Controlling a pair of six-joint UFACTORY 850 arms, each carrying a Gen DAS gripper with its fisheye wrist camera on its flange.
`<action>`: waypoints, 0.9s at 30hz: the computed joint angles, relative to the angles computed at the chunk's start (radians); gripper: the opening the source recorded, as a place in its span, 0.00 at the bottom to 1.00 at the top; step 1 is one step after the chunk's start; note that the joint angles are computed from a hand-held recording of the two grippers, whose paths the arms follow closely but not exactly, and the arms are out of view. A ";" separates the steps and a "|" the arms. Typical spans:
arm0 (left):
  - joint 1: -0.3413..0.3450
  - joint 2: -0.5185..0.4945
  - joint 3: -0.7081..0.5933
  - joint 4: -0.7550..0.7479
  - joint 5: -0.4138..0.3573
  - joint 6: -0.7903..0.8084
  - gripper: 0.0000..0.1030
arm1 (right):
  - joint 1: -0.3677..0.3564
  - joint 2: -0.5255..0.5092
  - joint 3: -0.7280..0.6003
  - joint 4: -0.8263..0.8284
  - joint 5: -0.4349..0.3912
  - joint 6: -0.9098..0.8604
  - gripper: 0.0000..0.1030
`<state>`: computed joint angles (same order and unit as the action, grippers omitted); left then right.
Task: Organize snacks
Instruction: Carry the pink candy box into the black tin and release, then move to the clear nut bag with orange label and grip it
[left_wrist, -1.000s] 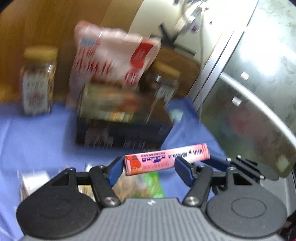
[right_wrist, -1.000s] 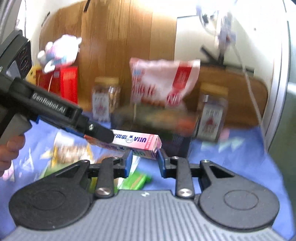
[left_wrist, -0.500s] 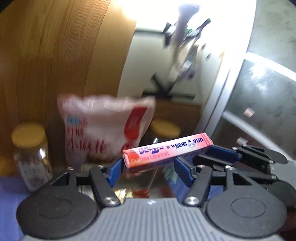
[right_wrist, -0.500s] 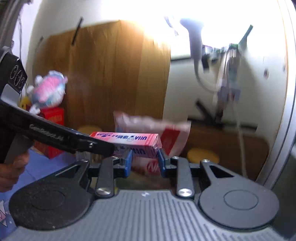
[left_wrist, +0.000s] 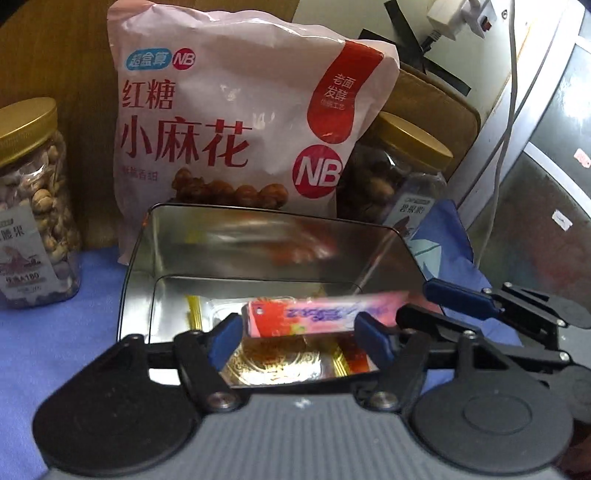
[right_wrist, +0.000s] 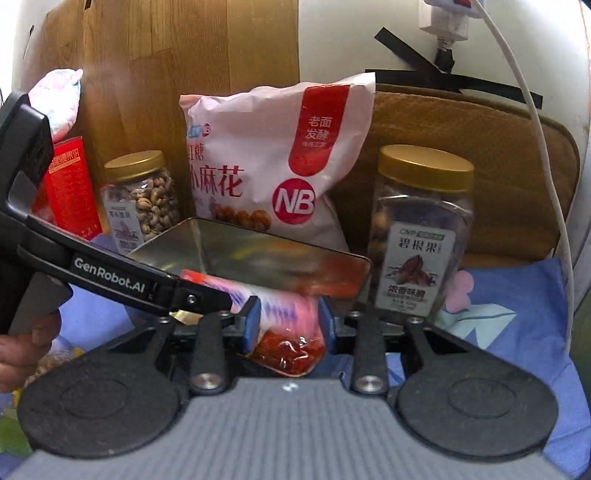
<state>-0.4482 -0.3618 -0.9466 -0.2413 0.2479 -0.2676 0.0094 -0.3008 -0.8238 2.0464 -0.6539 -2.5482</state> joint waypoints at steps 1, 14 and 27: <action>0.000 -0.001 0.001 -0.018 0.003 0.022 0.68 | 0.000 0.005 0.007 0.015 -0.001 -0.019 0.43; -0.012 0.268 0.381 0.233 0.289 -0.323 0.72 | -0.115 0.037 0.090 -0.323 -0.228 0.383 0.43; -0.013 0.387 0.597 0.241 0.400 -0.511 0.72 | 0.000 0.045 0.152 -0.304 -0.201 0.447 0.14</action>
<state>-0.4610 0.0255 -0.3497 -0.0003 0.6480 -0.7782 0.0089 -0.2558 -0.6714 1.7426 -0.8551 -2.1010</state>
